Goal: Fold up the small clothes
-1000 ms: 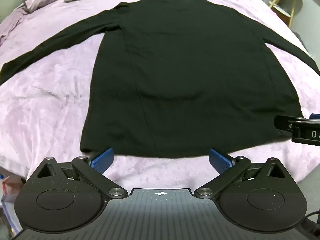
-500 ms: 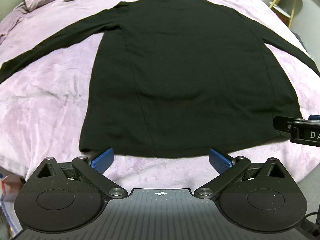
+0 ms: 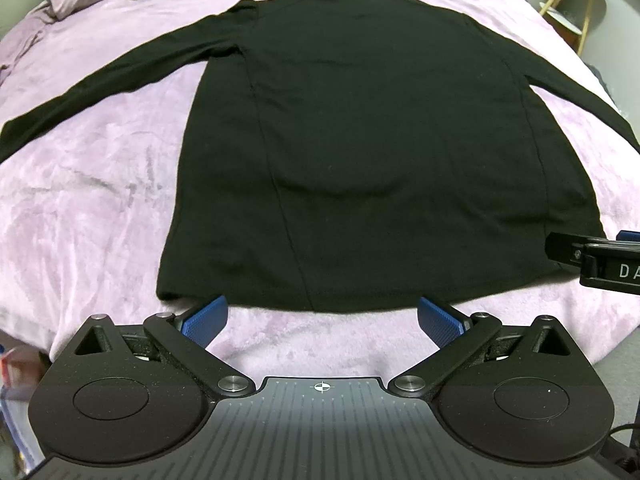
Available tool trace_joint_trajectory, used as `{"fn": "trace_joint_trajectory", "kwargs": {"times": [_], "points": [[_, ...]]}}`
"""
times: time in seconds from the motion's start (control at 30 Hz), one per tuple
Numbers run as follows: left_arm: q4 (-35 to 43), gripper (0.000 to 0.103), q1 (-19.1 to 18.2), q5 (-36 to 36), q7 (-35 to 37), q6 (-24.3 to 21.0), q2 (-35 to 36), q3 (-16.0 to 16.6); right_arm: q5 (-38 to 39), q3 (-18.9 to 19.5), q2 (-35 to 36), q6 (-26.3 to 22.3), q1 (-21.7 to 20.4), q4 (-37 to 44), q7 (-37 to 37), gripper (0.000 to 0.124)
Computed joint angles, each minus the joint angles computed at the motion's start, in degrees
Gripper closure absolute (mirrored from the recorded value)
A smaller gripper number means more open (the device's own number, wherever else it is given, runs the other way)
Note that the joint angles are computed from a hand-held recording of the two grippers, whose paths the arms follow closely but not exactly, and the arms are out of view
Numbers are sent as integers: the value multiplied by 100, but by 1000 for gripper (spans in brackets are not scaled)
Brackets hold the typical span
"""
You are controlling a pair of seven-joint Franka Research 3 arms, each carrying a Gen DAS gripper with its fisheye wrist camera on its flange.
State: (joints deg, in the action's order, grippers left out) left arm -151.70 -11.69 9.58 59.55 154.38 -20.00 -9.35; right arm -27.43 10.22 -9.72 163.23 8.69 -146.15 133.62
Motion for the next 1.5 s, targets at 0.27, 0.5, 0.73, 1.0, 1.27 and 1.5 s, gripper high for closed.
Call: {"fn": "trace_joint_trajectory", "kwargs": {"times": [0.27,0.5,0.73,1.0,1.27,1.5], "points": [[-10,0,-16,-48,51,0,-6,29,19,-13,3,-3,11,1,-20,25],[-39,0,-24,-85,60,24,-11,30,19,-13,6,-9,14,4,-18,25],[-52,0,-54,-163,136,17,-27,80,18,-15,9,-13,16,7,-14,25],[-32,0,-42,-231,215,6,-10,91,21,-18,9,-15,18,5,-19,25],[-25,0,-34,-247,218,-4,-8,77,26,-18,9,-20,20,3,-21,25],[-22,0,-41,-257,197,-13,1,66,15,-22,16,-19,14,2,-3,25]]}}
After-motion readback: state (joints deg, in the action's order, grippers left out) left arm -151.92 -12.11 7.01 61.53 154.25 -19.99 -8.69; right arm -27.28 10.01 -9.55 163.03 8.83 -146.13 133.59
